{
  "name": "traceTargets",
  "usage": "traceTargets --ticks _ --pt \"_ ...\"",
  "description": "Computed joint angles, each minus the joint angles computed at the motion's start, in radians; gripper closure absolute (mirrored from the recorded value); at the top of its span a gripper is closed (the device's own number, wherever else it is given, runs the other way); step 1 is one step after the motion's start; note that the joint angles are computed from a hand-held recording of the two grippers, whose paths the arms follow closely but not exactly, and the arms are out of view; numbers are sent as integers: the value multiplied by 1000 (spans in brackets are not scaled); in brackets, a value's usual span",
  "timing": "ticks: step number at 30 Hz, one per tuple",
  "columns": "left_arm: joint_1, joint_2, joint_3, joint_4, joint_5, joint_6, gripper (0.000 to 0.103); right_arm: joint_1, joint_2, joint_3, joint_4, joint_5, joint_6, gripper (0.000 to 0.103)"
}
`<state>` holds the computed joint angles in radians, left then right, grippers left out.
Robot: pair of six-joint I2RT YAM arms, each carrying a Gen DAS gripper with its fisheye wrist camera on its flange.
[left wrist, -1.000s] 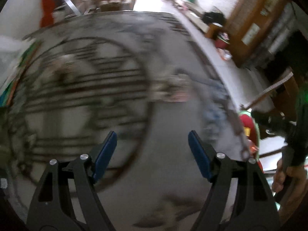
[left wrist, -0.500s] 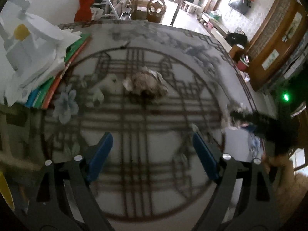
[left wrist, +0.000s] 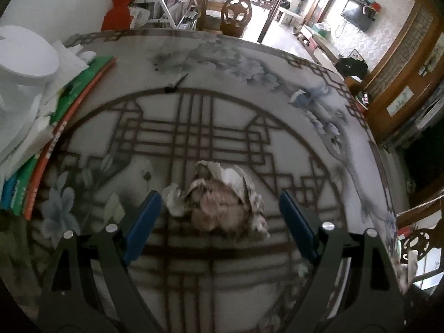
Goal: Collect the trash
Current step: 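Grasp the crumpled paper with the left tool while the right tool grasps the foil-wrapped paper, then carry both crumpled papers to the red bin and open both tools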
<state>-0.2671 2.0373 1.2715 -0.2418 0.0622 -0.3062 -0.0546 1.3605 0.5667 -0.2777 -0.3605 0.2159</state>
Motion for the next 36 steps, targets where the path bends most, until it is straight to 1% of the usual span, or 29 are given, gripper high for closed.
traceTargets --ticks 2,3,4,5,7,10,12,16,20,27,36 --pt "-1 34 30 -11 -6 5 19 -7 -26 -22 -15 11 10 53" --pt "0 44 38 -17 -2 5 22 -20 -34 -35 -21 6 15 53" --pt "1 51 43 -21 3 3 34 -28 -31 -42 -22 1 18 53" --pt "1 56 43 -26 12 4 40 -34 -27 -43 -24 -3 17 53" --pt "0 44 24 -16 33 8 57 -44 -28 -41 -33 -6 10 53" --pt "-19 -1 -18 -8 15 20 64 -39 -56 -34 -46 1 4 52" --pt "-28 -69 -86 31 7 14 64 -37 -75 -35 -53 3 -2 52" --pt "-44 -213 -188 61 11 5 64 -18 -117 -39 -67 13 -6 52" --pt "-71 -324 -241 57 -5 19 64 -15 -164 -52 -85 9 -9 52" --pt "-117 -437 -284 29 -9 -4 63 -34 -288 -80 -148 15 -19 51" --pt "-205 -535 -319 2 -41 -14 63 -148 -435 -120 -251 -21 -69 51"
